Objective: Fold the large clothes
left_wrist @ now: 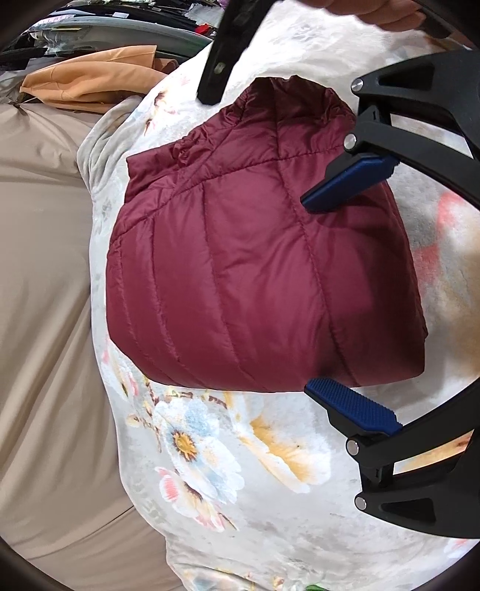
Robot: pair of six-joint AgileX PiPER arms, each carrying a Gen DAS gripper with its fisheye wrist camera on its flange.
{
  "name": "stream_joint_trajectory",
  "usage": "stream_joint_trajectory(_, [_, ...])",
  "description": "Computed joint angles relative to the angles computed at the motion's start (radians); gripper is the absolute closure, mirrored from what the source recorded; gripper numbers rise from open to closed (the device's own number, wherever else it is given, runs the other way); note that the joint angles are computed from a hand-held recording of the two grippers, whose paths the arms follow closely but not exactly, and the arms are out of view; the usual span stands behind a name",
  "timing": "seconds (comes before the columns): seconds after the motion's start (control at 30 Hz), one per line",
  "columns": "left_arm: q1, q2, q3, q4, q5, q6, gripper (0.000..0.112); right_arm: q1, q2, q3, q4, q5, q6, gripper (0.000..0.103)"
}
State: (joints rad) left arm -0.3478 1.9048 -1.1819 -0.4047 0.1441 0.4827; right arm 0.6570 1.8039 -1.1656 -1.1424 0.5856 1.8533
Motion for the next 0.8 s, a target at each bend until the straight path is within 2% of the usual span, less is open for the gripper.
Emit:
stream_joint_trajectory(0.17, [-0.002, 0.007, -0.020, 0.113, 0.006, -0.123, 0.022, -0.080, 0.086, -0.075, 0.067, -0.061, -0.085, 0.097])
stream_joint_trajectory(0.23, [0.004, 0.016, -0.034, 0.131, 0.011, -0.143, 0.022, -0.105, 0.155, -0.135, 0.157, -0.037, -0.191, 0.099])
stream_joint_trajectory(0.27, [0.007, 0.023, -0.041, 0.131, 0.015, -0.143, 0.021, -0.120, 0.186, -0.147, 0.179, -0.056, -0.208, 0.103])
stream_joint_trajectory(0.33, [0.024, 0.049, -0.065, 0.024, 0.036, -0.035, 0.021, -0.145, 0.218, -0.146, 0.176, -0.105, -0.205, 0.103])
stream_joint_trajectory(0.4, [0.034, 0.083, -0.097, -0.003, 0.065, -0.007, 0.019, -0.146, 0.229, -0.152, 0.188, -0.103, -0.218, 0.103])
stream_joint_trajectory(0.47, [0.030, 0.112, -0.121, 0.082, 0.070, -0.092, 0.017, -0.139, 0.243, -0.172, 0.204, -0.076, -0.245, 0.103])
stream_joint_trajectory(0.53, [0.032, 0.121, -0.128, 0.095, 0.080, -0.107, 0.017, -0.135, 0.248, -0.184, 0.218, -0.059, -0.262, 0.103])
stream_joint_trajectory(0.63, [0.041, 0.114, -0.135, 0.078, 0.104, -0.089, 0.017, -0.112, 0.203, -0.150, 0.193, -0.032, -0.200, 0.103])
stream_joint_trajectory(0.73, [0.054, 0.099, -0.131, 0.013, 0.122, -0.024, 0.018, -0.073, 0.125, -0.066, 0.108, -0.027, -0.073, 0.090])
stream_joint_trajectory(0.8, [0.066, 0.082, -0.125, -0.056, 0.137, 0.039, 0.019, -0.049, 0.089, -0.030, 0.088, -0.015, -0.031, 0.071])
